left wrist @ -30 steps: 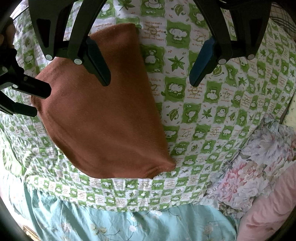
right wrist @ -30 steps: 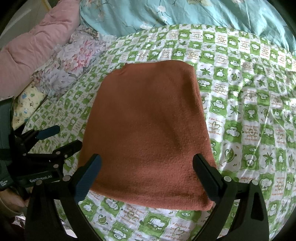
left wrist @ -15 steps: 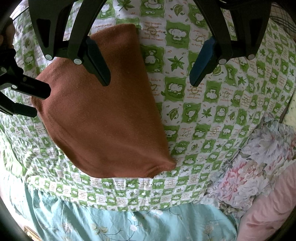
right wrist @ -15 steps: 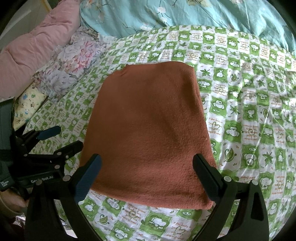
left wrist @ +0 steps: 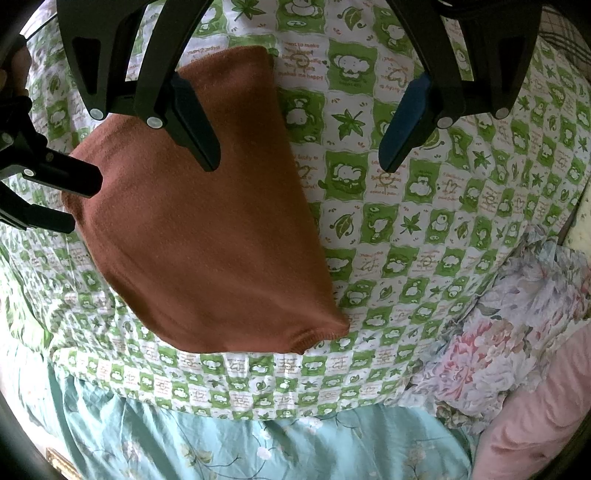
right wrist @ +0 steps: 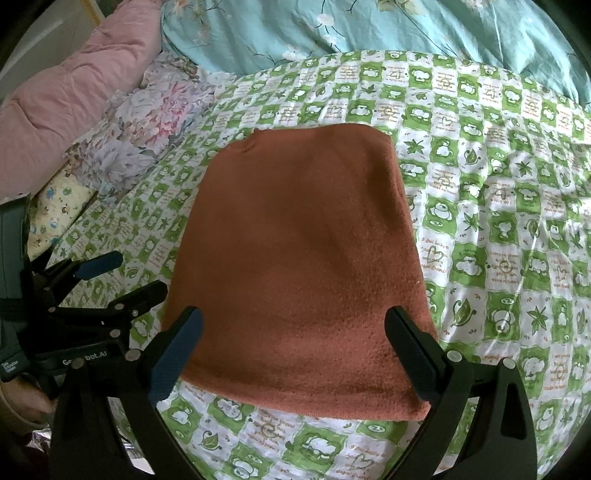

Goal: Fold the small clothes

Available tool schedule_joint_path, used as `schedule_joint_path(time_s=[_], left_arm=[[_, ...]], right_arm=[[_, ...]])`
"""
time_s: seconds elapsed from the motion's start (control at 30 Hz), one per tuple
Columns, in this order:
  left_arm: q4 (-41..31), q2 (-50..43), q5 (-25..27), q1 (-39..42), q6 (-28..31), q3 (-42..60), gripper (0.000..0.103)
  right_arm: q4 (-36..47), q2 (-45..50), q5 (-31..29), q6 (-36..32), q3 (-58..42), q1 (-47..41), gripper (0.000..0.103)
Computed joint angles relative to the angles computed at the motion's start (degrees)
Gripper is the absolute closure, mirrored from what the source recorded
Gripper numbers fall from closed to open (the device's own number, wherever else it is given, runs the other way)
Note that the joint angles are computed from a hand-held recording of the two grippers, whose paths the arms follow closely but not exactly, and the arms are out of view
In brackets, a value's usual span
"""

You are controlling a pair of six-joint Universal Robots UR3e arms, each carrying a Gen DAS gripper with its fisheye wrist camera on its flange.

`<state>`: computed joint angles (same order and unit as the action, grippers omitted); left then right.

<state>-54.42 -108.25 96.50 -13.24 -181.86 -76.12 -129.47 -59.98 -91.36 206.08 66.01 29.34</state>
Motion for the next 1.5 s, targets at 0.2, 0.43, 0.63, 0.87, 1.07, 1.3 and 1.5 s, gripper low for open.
schedule_joint_path(time_s=[0.2,0.43,0.63,0.87,1.07,1.3,1.5], left_arm=[[-0.24,0.00,-0.18,0.23,0.12,0.19,0.015],[0.05,-0.01,-0.14,0.24,0.25,-0.01,0.015],[0.10,-0.01,-0.06,0.19,0.24,-0.05,0.015],[0.10,-0.04,0.04,0.10,0.27,0.03,0.015],[0.16,-0.01,0.12,0.04,0.22,-0.02,0.015],[0.00,-0.19,0.19,-0.04,0.31,0.34,0.015],[-0.12,-0.17,0.25,-0.12,0.27,0.42,0.015]], right_arm=[[0.10,0.08,-0.06,0.24,-0.21,0.09,0.004],[0.00,-0.05,0.08,0.12,-0.01,-0.04,0.004],[0.12,-0.04,0.17,-0.01,-0.22,-0.04,0.004],[0.00,-0.22,0.26,-0.03,0.08,-0.16,0.004],[0.02,-0.21,0.11,0.25,0.03,-0.06,0.004],[-0.09,-0.42,0.25,0.02,0.28,-0.21,0.004],[-0.21,-0.57,0.25,0.13,0.56,-0.23,0.004]])
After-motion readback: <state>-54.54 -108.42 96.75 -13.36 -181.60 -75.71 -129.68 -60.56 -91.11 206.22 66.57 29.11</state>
